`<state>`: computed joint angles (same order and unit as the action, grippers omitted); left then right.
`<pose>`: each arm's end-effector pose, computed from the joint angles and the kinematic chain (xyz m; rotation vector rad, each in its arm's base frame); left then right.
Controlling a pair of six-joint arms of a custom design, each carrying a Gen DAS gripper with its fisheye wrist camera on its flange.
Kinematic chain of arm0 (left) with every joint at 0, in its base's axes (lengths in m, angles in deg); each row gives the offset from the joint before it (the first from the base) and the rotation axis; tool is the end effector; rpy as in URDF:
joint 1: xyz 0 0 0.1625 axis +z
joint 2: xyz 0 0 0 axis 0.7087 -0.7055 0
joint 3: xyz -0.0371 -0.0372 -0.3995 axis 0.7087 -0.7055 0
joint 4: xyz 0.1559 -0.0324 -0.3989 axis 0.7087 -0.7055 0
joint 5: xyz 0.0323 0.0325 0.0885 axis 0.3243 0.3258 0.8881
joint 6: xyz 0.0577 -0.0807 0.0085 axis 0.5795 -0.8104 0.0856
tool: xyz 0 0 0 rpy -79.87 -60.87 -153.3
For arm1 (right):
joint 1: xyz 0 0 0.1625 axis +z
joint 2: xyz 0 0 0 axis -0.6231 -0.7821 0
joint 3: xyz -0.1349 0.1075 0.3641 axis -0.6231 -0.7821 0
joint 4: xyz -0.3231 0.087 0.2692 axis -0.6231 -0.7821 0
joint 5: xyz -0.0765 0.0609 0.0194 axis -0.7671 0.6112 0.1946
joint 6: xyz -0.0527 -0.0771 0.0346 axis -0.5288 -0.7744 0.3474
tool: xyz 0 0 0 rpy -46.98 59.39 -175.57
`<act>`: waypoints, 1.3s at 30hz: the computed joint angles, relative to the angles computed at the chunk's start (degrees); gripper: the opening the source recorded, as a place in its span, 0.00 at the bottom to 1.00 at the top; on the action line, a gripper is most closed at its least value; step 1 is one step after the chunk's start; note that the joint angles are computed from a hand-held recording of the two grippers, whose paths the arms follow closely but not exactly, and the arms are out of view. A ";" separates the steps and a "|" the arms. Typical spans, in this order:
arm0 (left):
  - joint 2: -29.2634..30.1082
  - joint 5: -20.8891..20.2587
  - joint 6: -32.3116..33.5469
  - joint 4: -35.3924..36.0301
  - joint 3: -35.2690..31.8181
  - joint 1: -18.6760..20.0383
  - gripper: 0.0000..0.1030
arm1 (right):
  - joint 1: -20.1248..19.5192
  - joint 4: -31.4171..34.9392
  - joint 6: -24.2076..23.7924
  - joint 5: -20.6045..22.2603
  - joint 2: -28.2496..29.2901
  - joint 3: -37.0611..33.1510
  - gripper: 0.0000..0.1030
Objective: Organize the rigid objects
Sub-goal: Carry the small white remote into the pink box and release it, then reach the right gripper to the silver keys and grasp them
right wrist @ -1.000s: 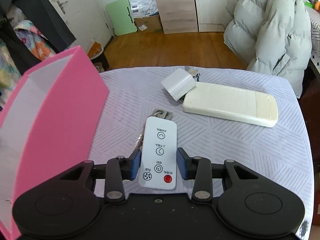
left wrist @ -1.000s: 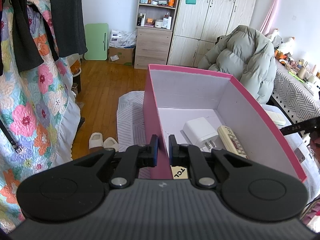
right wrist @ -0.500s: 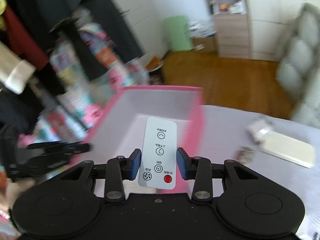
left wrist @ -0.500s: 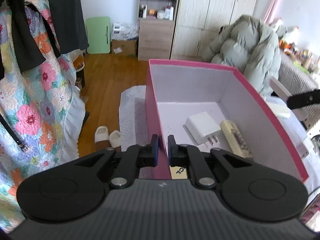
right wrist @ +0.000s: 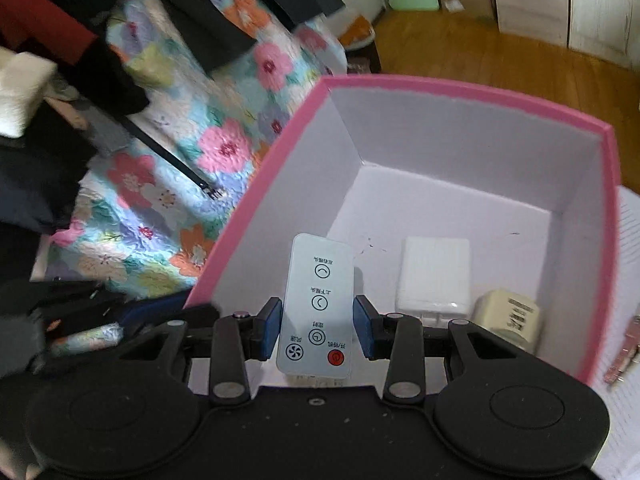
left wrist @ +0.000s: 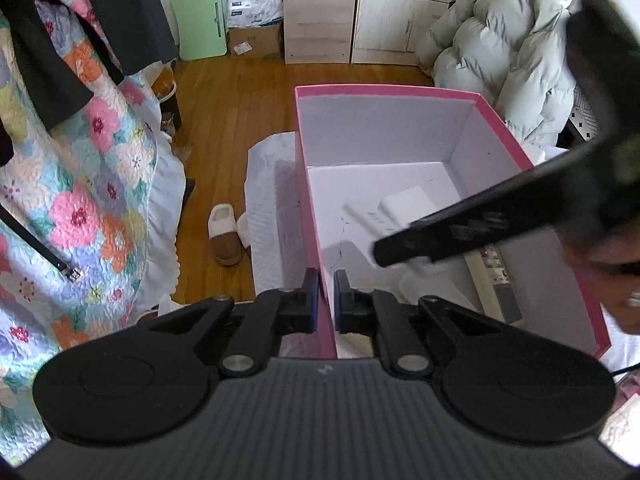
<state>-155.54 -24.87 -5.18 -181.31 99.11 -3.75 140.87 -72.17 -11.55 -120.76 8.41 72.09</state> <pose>-0.2307 -0.4887 0.1886 0.2334 2.2854 -0.7500 0.2509 -0.6050 0.1463 0.8917 -2.8251 0.0506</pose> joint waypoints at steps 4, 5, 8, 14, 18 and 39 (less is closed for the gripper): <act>-0.36 0.13 -2.02 1.25 0.21 -0.50 0.06 | 0.47 2.19 4.10 -1.30 5.07 -3.86 0.43; -0.28 0.30 -2.47 1.78 0.11 -0.68 0.06 | 0.74 2.35 4.67 -1.78 6.01 -4.36 0.43; -0.08 0.74 -3.95 2.66 -0.06 -1.06 0.06 | 1.87 -0.25 4.71 -5.74 7.43 -3.92 0.46; 0.30 1.49 -4.90 4.02 -0.60 -1.13 0.06 | 0.47 -1.81 0.73 0.81 -0.14 0.32 0.46; 0.40 1.91 -3.56 3.33 -0.47 -1.08 0.06 | -0.97 -2.51 -5.64 4.52 -10.29 5.95 0.46; 0.33 0.87 0.36 5.91 -2.00 -0.42 0.05 | -13.03 -35.28 -7.94 -1.32 -22.91 25.48 0.25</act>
